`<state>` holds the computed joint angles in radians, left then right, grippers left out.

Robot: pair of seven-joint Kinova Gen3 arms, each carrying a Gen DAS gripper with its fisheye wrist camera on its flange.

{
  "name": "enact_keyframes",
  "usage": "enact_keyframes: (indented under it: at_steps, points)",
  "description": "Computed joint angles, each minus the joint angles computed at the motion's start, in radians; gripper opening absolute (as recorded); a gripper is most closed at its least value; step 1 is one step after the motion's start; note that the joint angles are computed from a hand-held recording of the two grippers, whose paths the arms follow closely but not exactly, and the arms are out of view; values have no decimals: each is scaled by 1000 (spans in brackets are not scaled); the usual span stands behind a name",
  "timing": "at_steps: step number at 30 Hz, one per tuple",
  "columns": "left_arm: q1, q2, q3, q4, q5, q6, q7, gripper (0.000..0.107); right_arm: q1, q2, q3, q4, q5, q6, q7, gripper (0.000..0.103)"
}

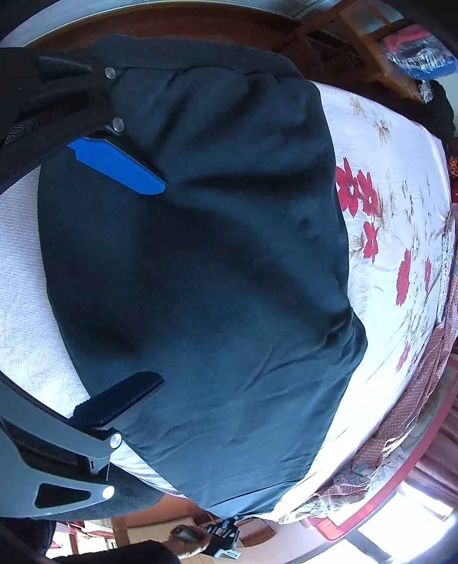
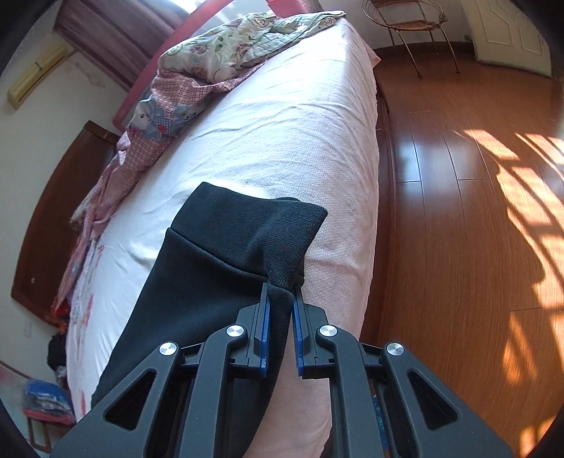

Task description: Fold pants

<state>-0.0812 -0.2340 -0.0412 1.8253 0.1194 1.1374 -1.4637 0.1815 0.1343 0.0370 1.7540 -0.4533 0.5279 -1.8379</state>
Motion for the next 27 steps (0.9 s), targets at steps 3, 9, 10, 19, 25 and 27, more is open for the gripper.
enact_keyframes:
  at_steps: [3, 9, 10, 19, 25, 27]
  points:
    - [2, 20, 31, -27, -38, 21, 43, 101, -117, -47, 99, -25, 25, 8, 11, 9]
    - [8, 35, 12, -64, -16, 49, 90, 101, -395, -96, 190, -249, 227, 150, 148, 9]
    - [1, 29, -14, -65, 19, 52, 79, 101, -441, -103, 191, -279, 247, 168, 164, 9]
    - [-95, -101, -143, -58, 89, 76, 44, 101, -858, -180, 54, -283, 607, 205, 90, 9]
    - [-152, -156, -254, -15, 125, 96, 13, 101, -1136, -63, -37, -183, 851, 258, -27, 9]
    - [-167, -168, -283, 2, 143, 100, 6, 101, -1229, 0, -24, -155, 932, 295, -11, 9]
